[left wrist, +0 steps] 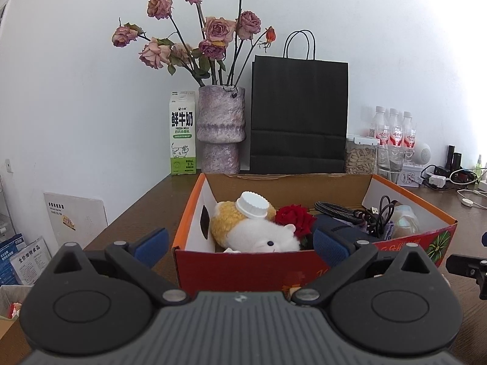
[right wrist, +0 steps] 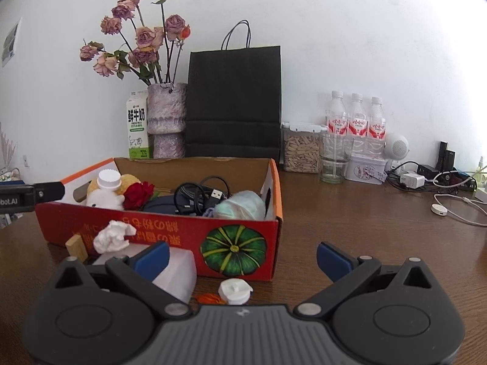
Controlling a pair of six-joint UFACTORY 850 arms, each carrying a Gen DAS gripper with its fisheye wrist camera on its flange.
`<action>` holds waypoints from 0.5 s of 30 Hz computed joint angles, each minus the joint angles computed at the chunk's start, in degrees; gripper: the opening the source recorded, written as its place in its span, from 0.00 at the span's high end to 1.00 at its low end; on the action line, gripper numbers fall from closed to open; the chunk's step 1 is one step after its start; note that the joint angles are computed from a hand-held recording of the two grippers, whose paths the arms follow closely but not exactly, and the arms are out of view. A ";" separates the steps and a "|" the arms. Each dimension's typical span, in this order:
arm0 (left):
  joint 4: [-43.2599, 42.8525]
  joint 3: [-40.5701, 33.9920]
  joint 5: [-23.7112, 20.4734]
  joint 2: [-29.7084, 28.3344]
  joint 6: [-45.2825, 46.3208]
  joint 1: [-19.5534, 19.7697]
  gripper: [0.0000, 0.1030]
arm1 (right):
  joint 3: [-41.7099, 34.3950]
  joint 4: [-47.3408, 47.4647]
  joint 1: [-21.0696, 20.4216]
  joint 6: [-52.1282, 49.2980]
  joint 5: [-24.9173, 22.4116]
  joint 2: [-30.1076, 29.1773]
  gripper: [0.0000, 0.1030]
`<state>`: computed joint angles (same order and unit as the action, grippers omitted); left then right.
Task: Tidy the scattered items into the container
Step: 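Move both grippers back toward the remaining items on the table, then grasp a small white cap with the right gripper while the left grasps the beige wooden block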
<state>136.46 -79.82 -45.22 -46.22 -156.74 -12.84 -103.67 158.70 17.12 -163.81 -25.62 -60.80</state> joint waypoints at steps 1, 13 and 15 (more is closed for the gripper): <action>-0.39 0.13 0.28 0.01 0.31 -0.02 0.00 | -0.39 -1.09 -0.23 1.36 1.27 -0.13 0.00; -2.24 0.27 2.65 0.09 2.03 0.02 0.00 | -7.11 -22.49 -0.55 22.62 11.52 -3.19 0.23; -2.17 0.27 2.75 0.09 2.20 -0.02 0.00 | -8.05 -22.48 -0.39 22.29 12.30 -3.68 0.30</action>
